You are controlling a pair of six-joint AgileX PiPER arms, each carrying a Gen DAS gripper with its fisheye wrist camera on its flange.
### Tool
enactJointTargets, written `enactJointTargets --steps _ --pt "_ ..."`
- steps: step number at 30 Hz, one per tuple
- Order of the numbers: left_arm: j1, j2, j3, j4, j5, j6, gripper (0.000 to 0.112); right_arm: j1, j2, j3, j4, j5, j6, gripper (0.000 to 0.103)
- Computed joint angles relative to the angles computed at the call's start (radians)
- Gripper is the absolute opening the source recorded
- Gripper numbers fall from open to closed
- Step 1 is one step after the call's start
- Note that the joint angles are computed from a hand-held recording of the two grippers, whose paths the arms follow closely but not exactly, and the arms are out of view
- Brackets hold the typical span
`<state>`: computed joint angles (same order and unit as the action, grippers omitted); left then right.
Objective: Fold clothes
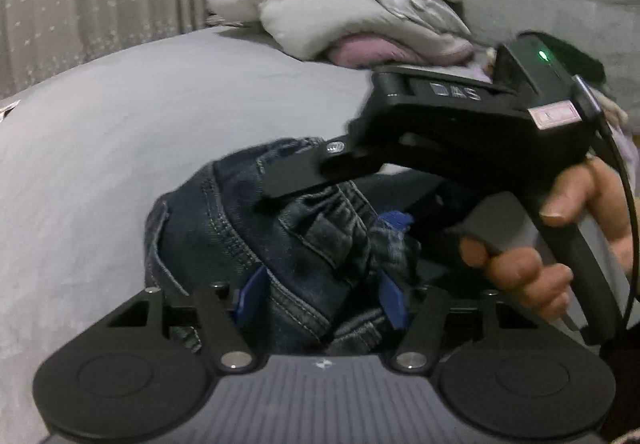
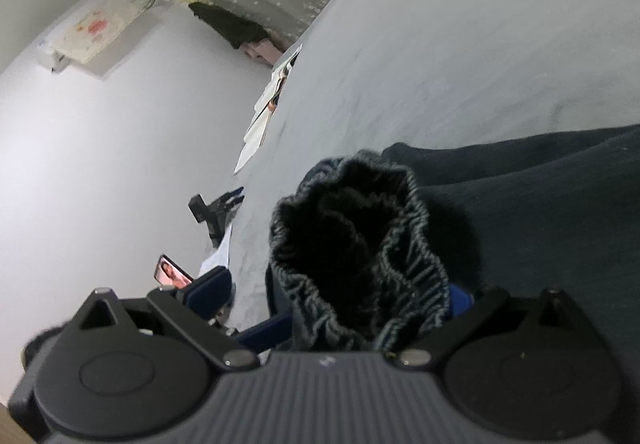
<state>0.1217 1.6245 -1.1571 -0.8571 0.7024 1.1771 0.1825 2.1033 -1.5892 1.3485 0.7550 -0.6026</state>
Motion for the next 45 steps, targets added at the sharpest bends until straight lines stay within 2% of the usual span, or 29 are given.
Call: enactJointTargets --steps 1,2,3,4,6,7,10,14,16,19,22,27,34,37,38,40,41,42,44,45 --pt "-0.002 0.004 -0.004 0.0 0.003 0.002 0.056 0.01 -0.003 0.004 -0.012 -0.018 -0.002 0.092" --pt "-0.001 0.003 -0.004 -0.003 0.003 0.008 0.056 0.018 -0.007 0.009 -0.023 -0.035 -0.002 0.075" --pt "0.005 -0.001 -0.006 -0.003 0.012 0.012 0.056 0.026 -0.012 0.014 -0.038 -0.054 0.002 0.063" --pt "0.016 -0.001 -0.017 0.0 0.032 0.009 0.056 0.034 -0.013 0.017 -0.061 -0.075 0.017 0.044" --pt "0.051 0.006 -0.052 -0.01 0.101 0.014 0.056 0.03 -0.013 0.022 -0.042 -0.071 0.011 0.034" --pt "0.074 0.016 -0.07 -0.031 0.137 0.03 0.056 0.026 -0.017 0.026 -0.021 -0.061 0.0 0.031" --pt "0.237 0.033 -0.123 -0.22 0.346 0.117 0.056 0.02 -0.042 0.026 0.033 -0.025 -0.041 0.029" --pt "0.365 0.06 -0.142 -0.393 0.474 0.147 0.058 0.008 -0.07 0.003 0.069 0.012 -0.064 0.028" --pt "0.402 0.079 -0.148 -0.442 0.496 0.123 0.058 -0.015 -0.094 0.006 0.083 0.04 -0.067 0.028" --pt "0.417 0.093 -0.137 -0.475 0.48 0.092 0.058 -0.064 -0.134 0.03 0.091 0.088 -0.068 0.028" --pt "0.378 0.106 -0.123 -0.49 0.413 0.05 0.058 -0.13 -0.182 0.093 0.121 0.133 -0.102 0.028" --pt "0.246 0.128 -0.1 -0.531 0.334 0.07 0.058 -0.245 -0.243 0.186 0.142 0.19 -0.121 0.028" --pt "0.107 0.162 -0.086 -0.516 0.296 0.116 0.058 -0.365 -0.261 0.273 0.125 0.249 -0.144 0.029" --pt "0.052 0.182 -0.082 -0.484 0.269 0.137 0.058 -0.408 -0.262 0.301 0.101 0.259 -0.138 0.032" --pt "0.03 0.191 -0.088 -0.464 0.25 0.134 0.058 -0.414 -0.262 0.305 0.084 0.25 -0.126 0.038" --pt "-0.033 0.183 -0.057 -0.4 0.156 0.15 0.059 -0.418 -0.267 0.316 0.001 0.197 -0.065 0.045" --pt "-0.043 0.176 -0.044 -0.4 0.138 0.161 0.062 -0.419 -0.272 0.32 -0.033 0.169 -0.044 0.051" --pt "-0.072 0.16 -0.001 -0.418 0.081 0.213 0.065 -0.419 -0.279 0.325 -0.039 0.155 -0.048 0.054" --pt "-0.102 0.142 0.025 -0.442 0.035 0.244 0.067 -0.413 -0.314 0.343 -0.054 0.096 -0.074 0.061" --pt "-0.104 0.136 0.028 -0.441 0.035 0.243 0.067 -0.409 -0.333 0.351 -0.055 0.071 -0.089 0.063"
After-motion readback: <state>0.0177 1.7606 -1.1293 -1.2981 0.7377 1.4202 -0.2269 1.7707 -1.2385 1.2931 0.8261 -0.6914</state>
